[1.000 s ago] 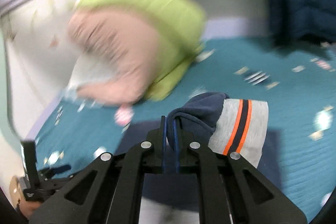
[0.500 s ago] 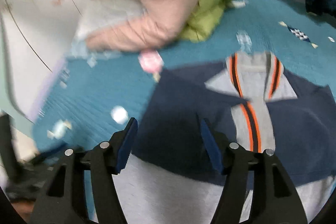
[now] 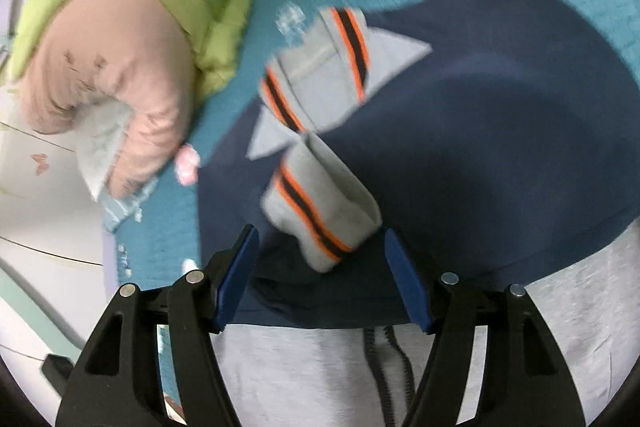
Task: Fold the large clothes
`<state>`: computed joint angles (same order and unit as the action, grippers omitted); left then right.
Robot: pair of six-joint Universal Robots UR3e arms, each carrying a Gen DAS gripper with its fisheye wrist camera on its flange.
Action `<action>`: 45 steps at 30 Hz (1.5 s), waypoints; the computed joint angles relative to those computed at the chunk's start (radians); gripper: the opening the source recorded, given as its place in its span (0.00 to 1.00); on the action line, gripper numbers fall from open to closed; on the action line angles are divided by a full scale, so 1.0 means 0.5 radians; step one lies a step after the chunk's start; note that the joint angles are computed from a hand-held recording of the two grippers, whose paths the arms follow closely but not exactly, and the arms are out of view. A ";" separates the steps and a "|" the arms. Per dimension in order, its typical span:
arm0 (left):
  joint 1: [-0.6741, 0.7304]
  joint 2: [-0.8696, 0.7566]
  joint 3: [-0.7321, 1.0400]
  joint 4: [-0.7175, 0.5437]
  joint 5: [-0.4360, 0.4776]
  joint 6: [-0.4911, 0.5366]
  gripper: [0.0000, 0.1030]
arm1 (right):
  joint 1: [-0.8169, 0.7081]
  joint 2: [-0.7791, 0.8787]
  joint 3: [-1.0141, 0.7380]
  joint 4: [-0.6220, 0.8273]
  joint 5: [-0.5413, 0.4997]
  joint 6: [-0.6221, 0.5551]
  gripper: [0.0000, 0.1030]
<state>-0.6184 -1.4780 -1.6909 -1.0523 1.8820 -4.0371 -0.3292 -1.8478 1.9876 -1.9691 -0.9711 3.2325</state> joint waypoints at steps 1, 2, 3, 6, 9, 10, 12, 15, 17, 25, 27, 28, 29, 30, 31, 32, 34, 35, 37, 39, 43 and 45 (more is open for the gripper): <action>0.001 0.009 -0.004 -0.006 0.000 0.004 0.81 | 0.018 0.032 0.024 -0.066 0.002 0.031 0.56; 0.000 0.008 -0.001 -0.017 0.005 0.005 0.81 | 0.025 0.095 0.074 -0.174 0.087 0.044 0.37; -0.002 0.009 0.006 -0.038 0.014 0.006 0.81 | 0.056 0.163 0.096 -0.295 0.120 0.076 0.27; 0.022 0.074 -0.040 -0.075 0.043 0.013 0.81 | 0.233 0.220 0.048 -0.620 0.071 0.146 0.11; 0.069 0.141 -0.091 -0.084 0.058 0.010 0.81 | 0.324 0.204 -0.070 -0.597 0.553 -0.112 0.19; 0.081 0.150 -0.094 -0.084 0.059 -0.002 0.81 | 0.387 0.224 -0.140 -0.588 0.572 -0.144 0.25; 0.103 0.159 -0.105 -0.055 0.041 0.007 0.81 | 0.464 0.262 -0.273 -0.568 0.593 -0.150 0.47; 0.091 0.079 -0.051 -0.017 0.041 0.048 0.84 | 0.290 0.213 -0.309 -0.340 0.793 -0.231 0.57; 0.104 -0.013 0.003 0.022 0.002 0.096 0.84 | 0.116 0.154 -0.367 -0.054 0.814 -0.421 0.58; 0.289 -0.700 0.573 0.135 -0.280 0.524 0.84 | -0.378 0.310 -0.755 0.309 -0.095 -0.833 0.60; 0.357 -0.925 0.834 0.071 -0.337 0.635 0.84 | -0.463 0.421 -0.811 0.280 -0.243 -0.806 0.62; 0.411 -1.056 1.000 0.001 -0.409 0.696 0.85 | -0.505 0.503 -0.859 0.296 -0.283 -0.814 0.63; 0.445 -1.149 1.124 -0.072 -0.464 0.720 0.85 | -0.526 0.585 -0.905 0.303 -0.341 -0.798 0.64; 0.479 -1.278 1.304 -0.186 -0.495 0.741 0.85 | -0.536 0.651 -0.930 0.290 -0.388 -0.790 0.64; 0.493 -1.344 1.401 -0.246 -0.505 0.760 0.85 | -0.539 0.718 -0.974 0.322 -0.399 -0.805 0.64; 0.517 -1.440 1.529 -0.313 -0.535 0.800 0.85 | -0.548 0.804 -1.023 0.359 -0.398 -0.801 0.64; 0.553 -1.582 1.723 -0.414 -0.581 0.828 0.85 | -0.538 0.942 -1.104 0.389 -0.476 -0.773 0.64; 0.567 -1.631 1.786 -0.442 -0.606 0.840 0.85 | -0.549 1.000 -1.141 0.408 -0.461 -0.789 0.64; 0.572 -1.762 1.966 -0.542 -0.608 0.887 0.85 | -0.595 1.088 -1.196 0.505 -0.307 -0.839 0.64; 0.584 -1.819 2.017 -0.551 -0.638 0.912 0.85 | -0.633 1.141 -1.224 0.565 -0.210 -0.831 0.64; 0.580 -1.950 2.211 -0.621 -0.609 0.910 0.87 | -0.619 1.271 -1.300 0.576 -0.160 -0.784 0.64; 0.561 -2.017 2.340 -0.695 -0.575 0.950 0.84 | -0.614 1.287 -1.317 0.554 -0.161 -0.787 0.64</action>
<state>-0.3379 -2.4863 -0.5209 -1.3996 1.5946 -3.5622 -0.6362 -1.2045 1.3293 -1.6923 -1.0513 2.8389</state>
